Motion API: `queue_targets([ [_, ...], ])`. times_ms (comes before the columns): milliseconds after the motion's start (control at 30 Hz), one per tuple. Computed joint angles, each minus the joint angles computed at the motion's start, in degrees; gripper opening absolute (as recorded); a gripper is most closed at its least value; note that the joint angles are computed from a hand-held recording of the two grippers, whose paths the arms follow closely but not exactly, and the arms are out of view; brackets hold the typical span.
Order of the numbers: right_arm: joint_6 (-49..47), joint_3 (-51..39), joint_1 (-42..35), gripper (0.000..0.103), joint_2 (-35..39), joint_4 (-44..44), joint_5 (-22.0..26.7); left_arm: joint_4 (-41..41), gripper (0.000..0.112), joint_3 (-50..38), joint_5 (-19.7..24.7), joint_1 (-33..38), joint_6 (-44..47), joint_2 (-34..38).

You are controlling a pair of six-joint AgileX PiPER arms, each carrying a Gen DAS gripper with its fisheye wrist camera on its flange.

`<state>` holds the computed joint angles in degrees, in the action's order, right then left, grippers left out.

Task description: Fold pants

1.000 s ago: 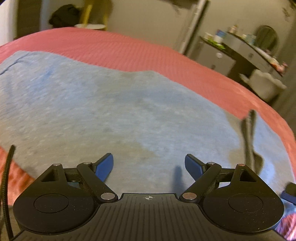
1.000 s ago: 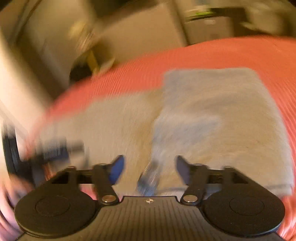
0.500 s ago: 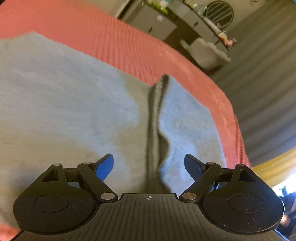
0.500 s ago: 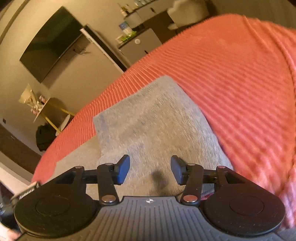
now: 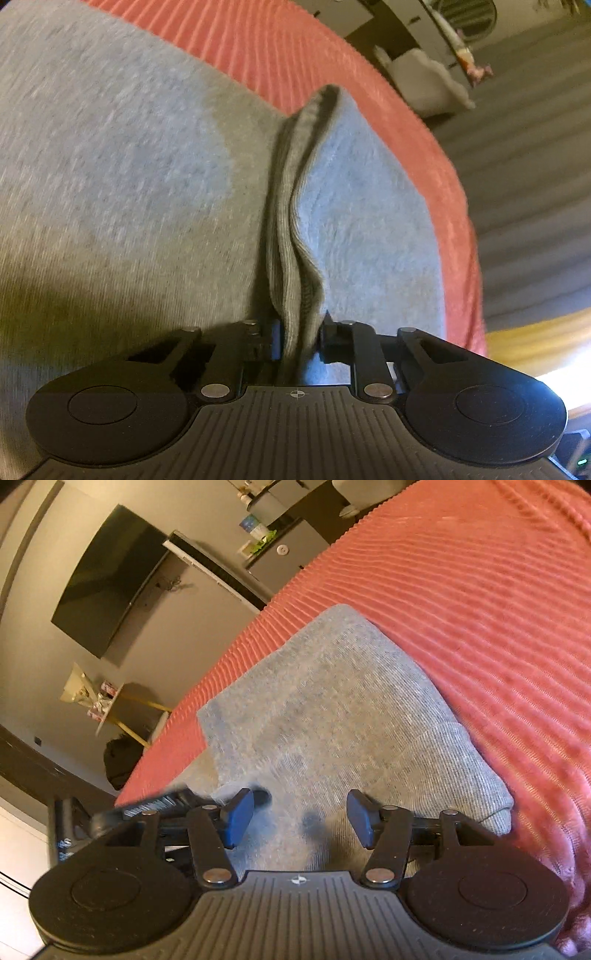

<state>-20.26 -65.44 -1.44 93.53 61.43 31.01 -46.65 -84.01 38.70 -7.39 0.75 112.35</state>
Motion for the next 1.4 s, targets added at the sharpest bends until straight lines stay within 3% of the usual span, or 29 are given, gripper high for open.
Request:
queue_targets([
  [167, -16.0, 5.2, -3.9, 0.056, -1.7, 20.0, 2.7, 7.1, 0.017, 0.4, 2.1, 0.7, -1.3, -4.6],
  [233, -17.0, 6.1, -4.8, 0.056, -2.1, 22.0, 3.3, 10.9, 0.017, 0.4, 3.2, 1.4, -2.6, -6.5],
  [333, -15.8, 5.6, -4.9, 0.056, -1.5, 21.3, 3.4, 22.8, 0.017, 1.7, 2.9, 1.5, -7.5, -10.4],
  [400, -11.2, 3.6, -3.8, 0.057, -0.8, 15.5, 2.7, 27.6, 0.018, 3.8, 2.4, 2.1, -8.4, -13.0],
  [533, -5.1, -0.5, -0.8, 0.057, 1.1, 5.5, 2.0, 29.1, 0.027, 10.3, -0.3, 3.1, -7.2, -16.1],
  [567, -4.0, -1.3, 0.1, 0.057, 1.2, 3.1, 1.2, 29.5, 0.037, 12.4, -1.8, 3.0, -7.7, -17.0],
  [667, -0.9, -2.1, 1.7, 0.053, 0.7, -2.0, -0.4, 21.1, 0.041, 20.1, -9.3, 4.6, -3.1, -20.0],
  [733, 3.9, -3.1, 3.0, 0.040, 0.6, -8.4, -1.3, 16.6, 0.044, 23.1, -12.0, 5.1, -0.9, -21.6],
  [800, 6.6, -3.2, 3.8, 0.028, 0.3, -13.6, -1.0, 13.0, 0.048, 24.8, -12.9, 5.7, 2.0, -22.7],
  [933, 17.7, -7.5, 8.1, 0.027, 2.3, -29.3, -0.2, 13.2, 0.049, 25.6, -13.3, 5.1, 2.9, -23.4],
  [1200, 32.0, -10.1, 15.1, 0.028, 3.5, -51.8, -0.1, 13.2, 0.051, 26.8, -14.5, 3.9, 5.1, -23.9],
  [1400, 43.2, -11.8, 22.6, 0.031, 4.7, -72.8, 2.6, 5.4, 0.062, 27.2, -14.1, 4.5, 12.3, -23.6],
])
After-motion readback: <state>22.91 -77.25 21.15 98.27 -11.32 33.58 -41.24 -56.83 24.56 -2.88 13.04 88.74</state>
